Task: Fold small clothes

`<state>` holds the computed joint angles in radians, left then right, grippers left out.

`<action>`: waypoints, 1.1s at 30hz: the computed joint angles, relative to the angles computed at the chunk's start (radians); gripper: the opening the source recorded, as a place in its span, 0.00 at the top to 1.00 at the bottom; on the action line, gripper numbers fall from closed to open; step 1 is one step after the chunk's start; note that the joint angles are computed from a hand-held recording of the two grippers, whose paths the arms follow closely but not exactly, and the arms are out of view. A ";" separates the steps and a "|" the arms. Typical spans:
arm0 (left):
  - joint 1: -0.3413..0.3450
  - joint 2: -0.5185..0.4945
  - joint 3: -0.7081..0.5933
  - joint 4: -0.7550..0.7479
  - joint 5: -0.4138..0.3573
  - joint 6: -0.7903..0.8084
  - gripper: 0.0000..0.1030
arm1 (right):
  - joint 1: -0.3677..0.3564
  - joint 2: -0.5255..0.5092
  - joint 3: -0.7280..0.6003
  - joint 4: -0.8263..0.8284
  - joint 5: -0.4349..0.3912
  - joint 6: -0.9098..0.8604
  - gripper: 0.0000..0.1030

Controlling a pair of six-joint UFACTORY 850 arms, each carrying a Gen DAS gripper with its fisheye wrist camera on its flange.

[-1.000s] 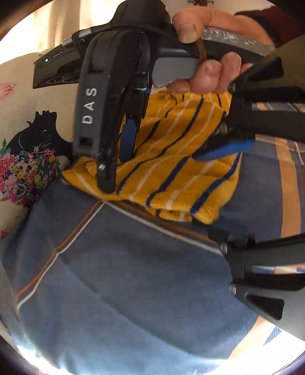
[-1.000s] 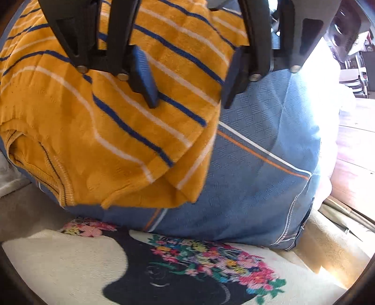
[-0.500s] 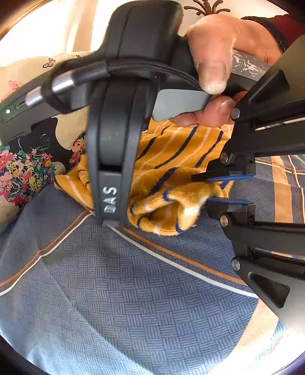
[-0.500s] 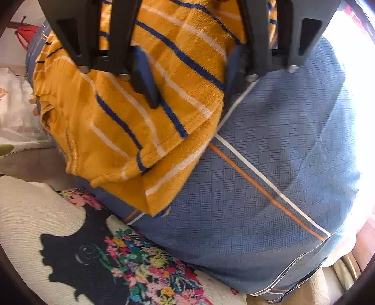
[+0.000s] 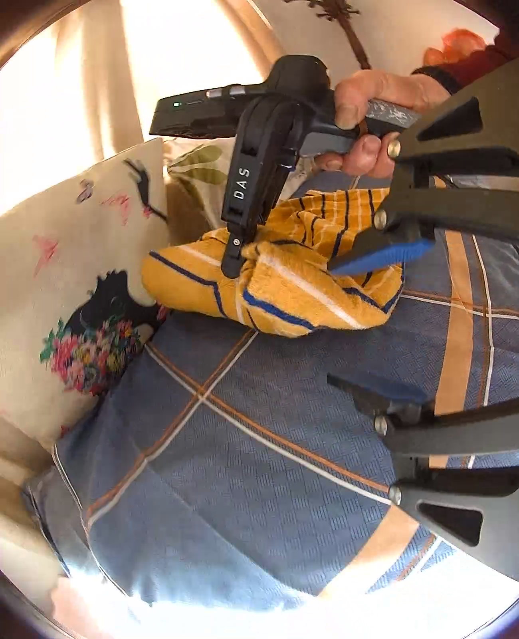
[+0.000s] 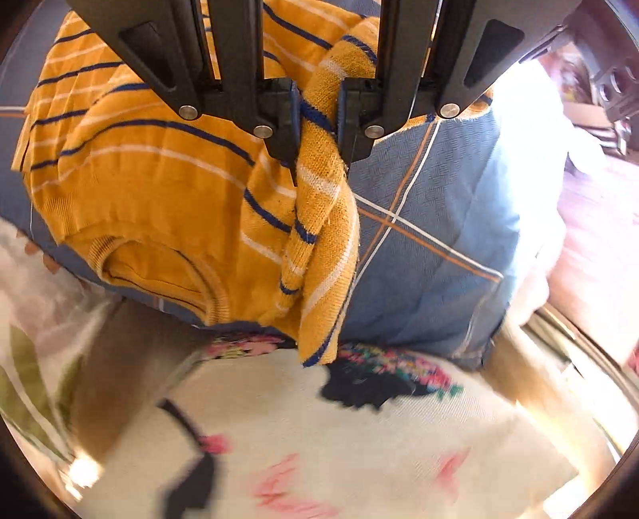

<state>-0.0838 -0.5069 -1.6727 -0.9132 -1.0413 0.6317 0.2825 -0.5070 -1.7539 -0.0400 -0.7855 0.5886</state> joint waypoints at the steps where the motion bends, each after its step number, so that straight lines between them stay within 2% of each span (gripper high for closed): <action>1: -0.028 0.018 0.020 0.027 0.051 0.040 0.41 | -0.023 0.026 0.047 0.034 0.033 -0.021 0.86; 2: -0.051 0.027 0.031 0.054 0.096 0.079 0.41 | -0.038 0.032 0.061 0.074 0.048 -0.037 0.87; 4: -0.095 0.031 0.037 0.070 0.126 0.130 0.39 | -0.059 0.061 0.104 0.151 0.073 -0.072 0.87; 6: -0.142 0.021 0.019 0.128 0.174 0.109 0.40 | -0.074 0.098 0.161 0.197 0.098 -0.112 0.87; 8: -0.173 -0.020 -0.046 0.190 0.139 0.029 0.80 | -0.074 0.136 0.211 0.210 0.123 -0.116 0.87; 9: -0.185 -0.037 -0.069 0.196 0.111 -0.014 0.93 | -0.081 0.160 0.241 0.220 0.136 -0.126 0.87; 12: -0.216 -0.006 -0.049 0.177 0.133 -0.011 0.93 | -0.110 0.234 0.333 0.252 0.185 -0.142 0.87; 17: -0.311 0.037 -0.006 0.171 0.140 0.031 0.93 | -0.204 0.371 0.498 0.345 0.264 -0.212 0.87; 23: -0.420 0.021 -0.016 0.169 0.119 0.019 0.93 | -0.329 0.523 0.667 0.362 0.277 -0.231 0.87; 26: -0.470 0.005 -0.010 0.216 0.131 0.002 0.93 | -0.388 0.568 0.733 0.363 0.266 -0.236 0.87; 29: -0.504 0.006 0.004 0.285 0.126 -0.035 0.86 | -0.419 0.571 0.778 0.337 0.252 -0.222 0.81; 31: -0.501 0.021 0.022 0.278 0.103 -0.009 0.79 | -0.432 0.596 0.815 0.309 0.270 -0.187 0.65; 33: -0.482 0.050 0.052 0.262 0.081 0.028 0.71 | -0.460 0.635 0.844 0.350 0.279 -0.226 0.61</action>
